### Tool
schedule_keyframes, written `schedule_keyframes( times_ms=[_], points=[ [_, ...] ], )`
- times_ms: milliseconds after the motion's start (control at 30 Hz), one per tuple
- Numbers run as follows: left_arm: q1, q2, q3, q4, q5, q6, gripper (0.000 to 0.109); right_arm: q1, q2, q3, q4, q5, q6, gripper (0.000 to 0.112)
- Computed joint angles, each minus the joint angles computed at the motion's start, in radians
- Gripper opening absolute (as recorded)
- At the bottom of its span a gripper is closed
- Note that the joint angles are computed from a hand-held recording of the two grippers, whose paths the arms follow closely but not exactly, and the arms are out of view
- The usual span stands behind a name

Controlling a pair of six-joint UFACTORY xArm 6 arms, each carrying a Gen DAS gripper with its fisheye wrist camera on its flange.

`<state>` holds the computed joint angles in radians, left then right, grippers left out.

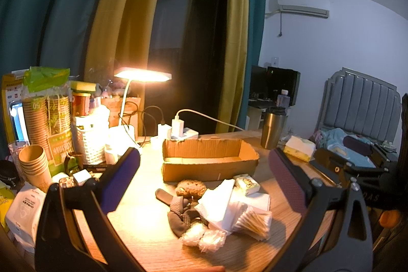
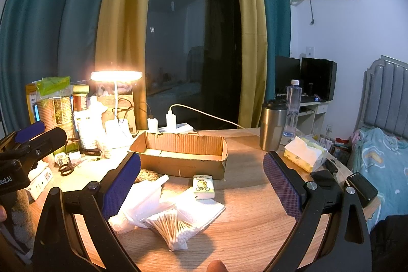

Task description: Organize soft objects

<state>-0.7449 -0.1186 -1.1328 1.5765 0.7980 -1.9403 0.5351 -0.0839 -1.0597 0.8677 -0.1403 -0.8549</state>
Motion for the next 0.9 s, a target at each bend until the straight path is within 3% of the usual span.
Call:
schedule_keyframes(
  times_ms=[700,900],
  points=[
    [0.013,0.005,0.004,0.005,-0.013,-0.004,0.101,-0.025,0.003,0.008,-0.157,0.011,0.146,0.099],
    [0.030,0.039,-0.028,-0.026,-0.032,0.028,0.101,-0.020,0.022,-0.006,-0.008,0.012,0.017,0.099]
  ],
)
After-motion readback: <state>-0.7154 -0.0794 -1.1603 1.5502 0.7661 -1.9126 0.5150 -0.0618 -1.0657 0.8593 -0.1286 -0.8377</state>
